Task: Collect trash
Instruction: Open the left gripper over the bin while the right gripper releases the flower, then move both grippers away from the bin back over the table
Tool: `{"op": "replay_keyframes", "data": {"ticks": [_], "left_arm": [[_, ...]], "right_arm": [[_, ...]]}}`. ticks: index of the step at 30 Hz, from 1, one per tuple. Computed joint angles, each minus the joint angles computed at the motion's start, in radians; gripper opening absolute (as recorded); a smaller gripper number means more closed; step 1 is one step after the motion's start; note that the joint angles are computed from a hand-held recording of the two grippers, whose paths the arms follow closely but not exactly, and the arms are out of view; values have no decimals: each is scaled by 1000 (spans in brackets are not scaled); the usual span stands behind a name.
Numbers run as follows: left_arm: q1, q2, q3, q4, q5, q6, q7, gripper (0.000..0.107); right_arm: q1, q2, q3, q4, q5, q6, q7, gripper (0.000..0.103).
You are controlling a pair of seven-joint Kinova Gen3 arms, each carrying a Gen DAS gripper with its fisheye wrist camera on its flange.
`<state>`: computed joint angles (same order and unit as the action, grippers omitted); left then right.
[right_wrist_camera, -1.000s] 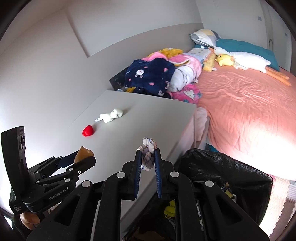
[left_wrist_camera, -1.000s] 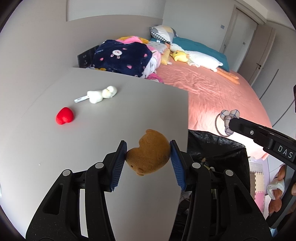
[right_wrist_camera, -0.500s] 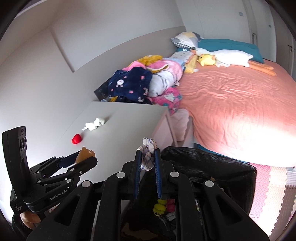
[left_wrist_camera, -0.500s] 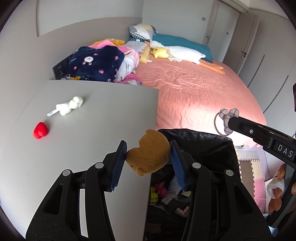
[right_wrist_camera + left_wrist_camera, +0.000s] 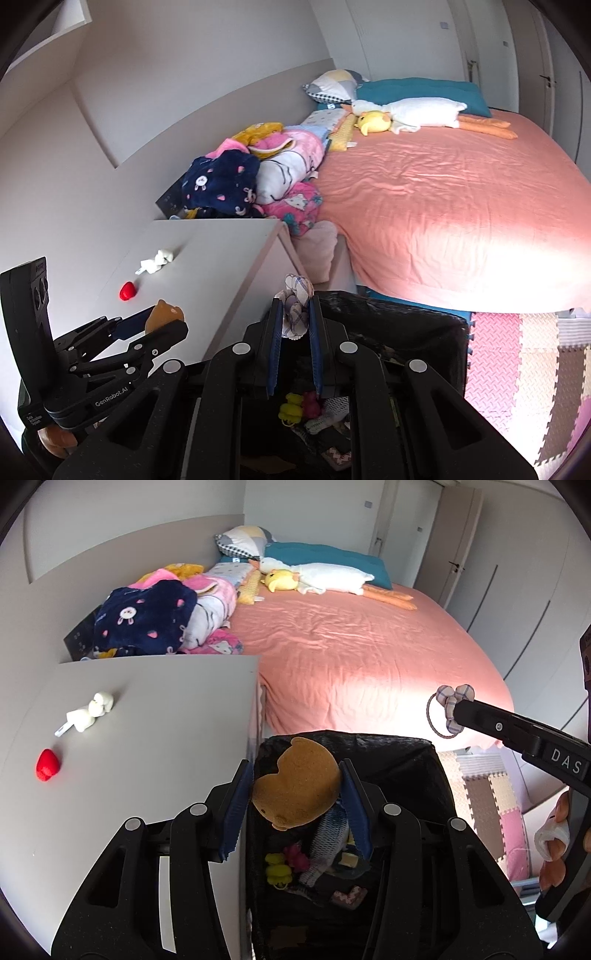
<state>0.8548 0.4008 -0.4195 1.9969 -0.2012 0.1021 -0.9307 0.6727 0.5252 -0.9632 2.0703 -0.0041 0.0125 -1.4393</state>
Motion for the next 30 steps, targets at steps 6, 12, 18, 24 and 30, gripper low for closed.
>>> {"op": "replay_keyframes", "data": {"ticks": [6, 12, 18, 24, 30], "left_arm": [[-50, 4, 76, -22, -1, 11, -36, 47], [-146, 1, 203, -36, 20, 30, -125, 81], [-121, 5, 170, -31, -12, 37, -86, 97], [-104, -4, 140, -13, -17, 34, -70, 97], [-87, -8, 117, 2, -30, 36, -50, 97]], "right_arm": [[36, -16, -3, 20, 4, -12, -17, 16], [13, -64, 48, 28, -2, -1, -61, 28], [-13, -133, 105, 78, 7, -84, -153, 93], [-12, -125, 106, 80, 78, -90, -227, 93], [-54, -127, 127, 75, 149, -85, -294, 93]]}}
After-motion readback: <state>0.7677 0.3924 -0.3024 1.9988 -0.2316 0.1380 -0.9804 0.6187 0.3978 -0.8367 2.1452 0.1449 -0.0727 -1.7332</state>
